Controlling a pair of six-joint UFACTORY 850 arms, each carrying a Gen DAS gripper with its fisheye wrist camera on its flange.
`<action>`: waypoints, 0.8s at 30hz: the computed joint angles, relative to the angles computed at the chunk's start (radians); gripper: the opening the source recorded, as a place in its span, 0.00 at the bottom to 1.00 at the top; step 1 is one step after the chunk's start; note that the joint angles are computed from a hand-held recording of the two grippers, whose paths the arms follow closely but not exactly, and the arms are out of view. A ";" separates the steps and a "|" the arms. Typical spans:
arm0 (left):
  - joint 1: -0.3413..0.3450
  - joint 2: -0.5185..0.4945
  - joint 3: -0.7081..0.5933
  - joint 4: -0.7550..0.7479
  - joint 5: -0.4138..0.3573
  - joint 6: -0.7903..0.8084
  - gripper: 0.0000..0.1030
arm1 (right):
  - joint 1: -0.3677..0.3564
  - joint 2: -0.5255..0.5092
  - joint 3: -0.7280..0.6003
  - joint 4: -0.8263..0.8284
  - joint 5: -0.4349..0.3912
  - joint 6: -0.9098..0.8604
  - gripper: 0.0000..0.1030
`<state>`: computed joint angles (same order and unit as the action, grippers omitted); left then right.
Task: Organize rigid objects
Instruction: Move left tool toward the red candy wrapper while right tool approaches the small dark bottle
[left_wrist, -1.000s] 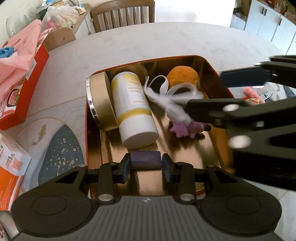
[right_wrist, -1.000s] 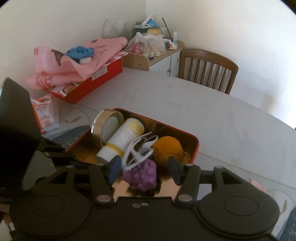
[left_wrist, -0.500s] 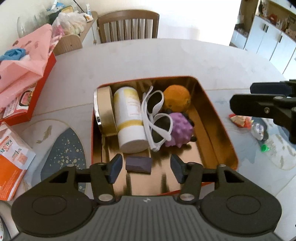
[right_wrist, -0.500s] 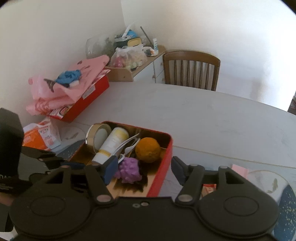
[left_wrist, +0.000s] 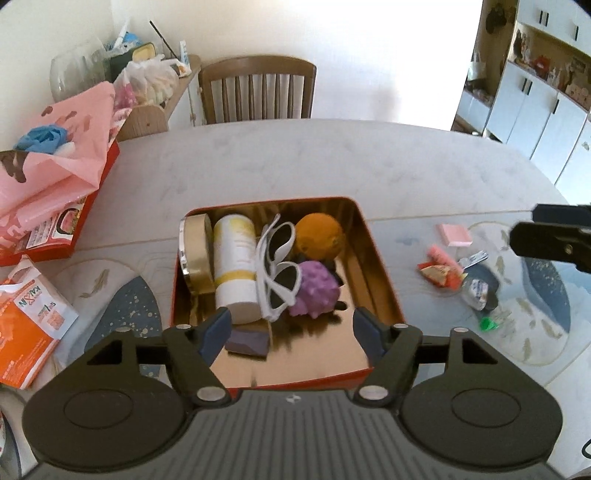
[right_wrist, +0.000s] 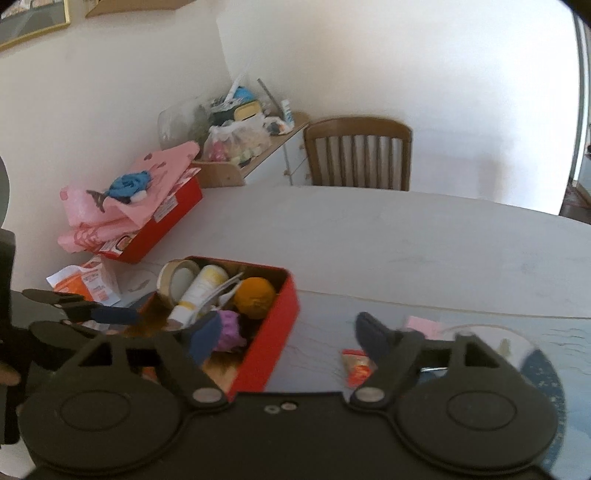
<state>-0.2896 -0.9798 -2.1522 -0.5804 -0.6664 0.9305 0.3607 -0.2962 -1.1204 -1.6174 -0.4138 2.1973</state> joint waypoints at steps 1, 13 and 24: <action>-0.004 0.013 0.020 -0.006 0.012 0.000 0.70 | -0.003 0.015 0.019 -0.013 0.000 0.012 0.81; -0.070 0.140 0.228 -0.106 0.121 0.059 0.80 | -0.056 0.160 0.220 -0.154 0.037 0.149 0.99; -0.141 0.173 0.311 -0.145 0.231 -0.011 0.80 | -0.120 0.211 0.316 -0.274 0.158 0.191 1.00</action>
